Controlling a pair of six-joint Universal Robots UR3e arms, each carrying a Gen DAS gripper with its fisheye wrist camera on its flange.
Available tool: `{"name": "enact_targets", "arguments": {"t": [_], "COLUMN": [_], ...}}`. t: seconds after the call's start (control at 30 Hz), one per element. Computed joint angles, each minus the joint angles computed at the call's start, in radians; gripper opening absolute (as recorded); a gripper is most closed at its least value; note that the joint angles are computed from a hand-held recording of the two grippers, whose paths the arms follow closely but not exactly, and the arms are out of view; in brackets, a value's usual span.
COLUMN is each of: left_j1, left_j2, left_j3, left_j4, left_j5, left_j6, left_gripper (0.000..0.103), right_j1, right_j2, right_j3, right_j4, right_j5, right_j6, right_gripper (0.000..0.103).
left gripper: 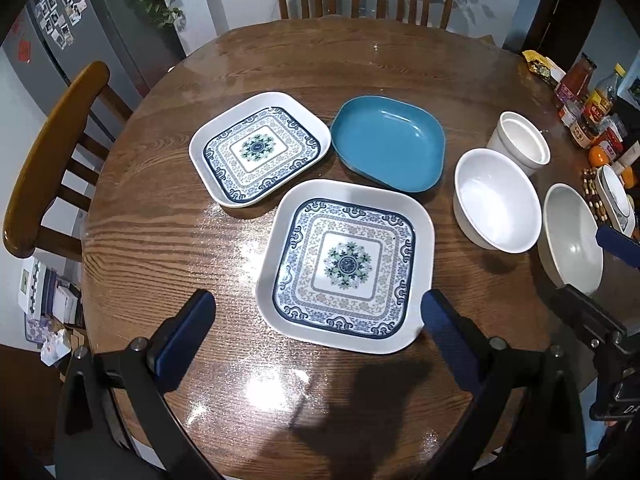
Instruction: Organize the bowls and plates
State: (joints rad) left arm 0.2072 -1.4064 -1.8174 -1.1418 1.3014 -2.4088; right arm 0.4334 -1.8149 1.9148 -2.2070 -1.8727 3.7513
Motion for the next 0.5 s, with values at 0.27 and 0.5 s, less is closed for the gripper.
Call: {"name": "enact_targets", "arguments": {"t": [0.27,0.5], "left_j1": [0.001,-0.012], "left_j2": [0.033,0.038], "left_j3": [-0.015,-0.027], "left_j4": [-0.009,-0.006], "left_j5": [-0.015,-0.014], "left_j6": [0.020,0.028], "left_gripper": [0.102,0.102], "right_j1": [0.016,0.014], "right_j2": [-0.019,-0.046], "right_j3": [-0.005,0.016], "right_j4": [0.024,0.038], "right_j5": [-0.020,-0.026], "right_j6": [0.016,0.040], "right_gripper": [0.103,0.103]}}
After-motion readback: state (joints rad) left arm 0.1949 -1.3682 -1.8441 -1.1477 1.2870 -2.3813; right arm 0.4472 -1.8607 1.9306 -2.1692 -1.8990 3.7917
